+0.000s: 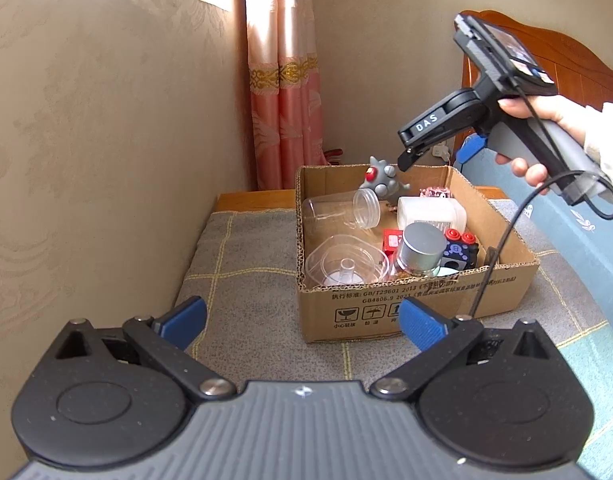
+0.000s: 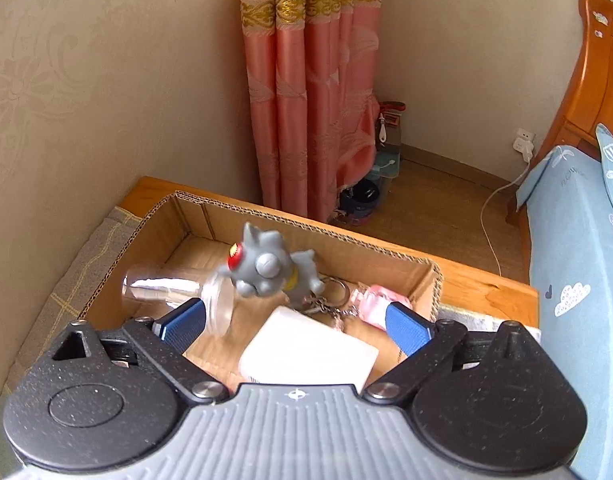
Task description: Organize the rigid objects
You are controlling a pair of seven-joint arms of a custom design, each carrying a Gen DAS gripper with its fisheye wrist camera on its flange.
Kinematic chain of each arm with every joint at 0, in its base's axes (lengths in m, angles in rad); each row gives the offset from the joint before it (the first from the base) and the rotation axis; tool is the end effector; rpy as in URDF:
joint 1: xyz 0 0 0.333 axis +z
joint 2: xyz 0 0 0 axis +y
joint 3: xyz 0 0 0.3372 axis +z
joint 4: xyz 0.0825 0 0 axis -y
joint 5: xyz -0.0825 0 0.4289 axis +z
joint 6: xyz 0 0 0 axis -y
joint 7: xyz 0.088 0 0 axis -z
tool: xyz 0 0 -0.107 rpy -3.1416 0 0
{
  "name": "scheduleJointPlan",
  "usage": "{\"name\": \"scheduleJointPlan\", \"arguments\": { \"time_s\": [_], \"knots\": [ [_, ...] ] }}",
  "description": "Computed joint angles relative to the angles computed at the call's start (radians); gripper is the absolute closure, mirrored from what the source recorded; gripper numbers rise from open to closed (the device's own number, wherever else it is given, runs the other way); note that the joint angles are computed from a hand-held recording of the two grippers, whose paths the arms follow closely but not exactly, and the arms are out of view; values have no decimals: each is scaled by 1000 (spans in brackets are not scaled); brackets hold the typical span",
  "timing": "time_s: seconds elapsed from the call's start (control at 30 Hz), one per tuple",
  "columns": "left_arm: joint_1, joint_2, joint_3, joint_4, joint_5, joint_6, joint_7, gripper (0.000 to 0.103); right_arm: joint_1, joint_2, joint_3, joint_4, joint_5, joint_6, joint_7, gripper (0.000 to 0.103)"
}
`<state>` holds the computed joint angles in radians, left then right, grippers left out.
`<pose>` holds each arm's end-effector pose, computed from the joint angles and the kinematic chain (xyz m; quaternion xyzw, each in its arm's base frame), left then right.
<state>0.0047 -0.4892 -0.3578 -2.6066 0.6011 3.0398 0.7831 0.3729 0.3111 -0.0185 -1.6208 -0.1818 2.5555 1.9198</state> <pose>0.4155 -0.2086 0.4894 -0.5722 0.6846 -0.3283 0.3100 0.6981 0.2629 0.5187 -0.7127 0.6272 -0.1951 0.2462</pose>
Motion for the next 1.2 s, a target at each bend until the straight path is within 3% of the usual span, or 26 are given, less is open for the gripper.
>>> {"name": "scheduleJointPlan", "arguments": {
  "time_s": [0.23,0.3,0.5,0.6,0.77,1.2],
  "knots": [
    [107,-10,-111,29,101,-14,-86,1,8,-139,7,-167,-67,20,53,0],
    [107,-3,-111,37,122,-15,-98,1,2,-196,19,-233,-89,28,90,0],
    [9,41,-38,72,90,-101,-81,1,-37,-385,93,-466,-290,91,369,0],
    [-18,54,-28,89,104,-137,-83,1,-71,-457,162,-545,-402,62,532,0],
    [-115,56,33,102,40,-189,-22,1,-95,-531,245,-615,-485,-17,689,0],
    [-174,48,57,122,-52,-239,20,1,-121,-617,304,-681,-485,-35,793,0]
  ]
}}
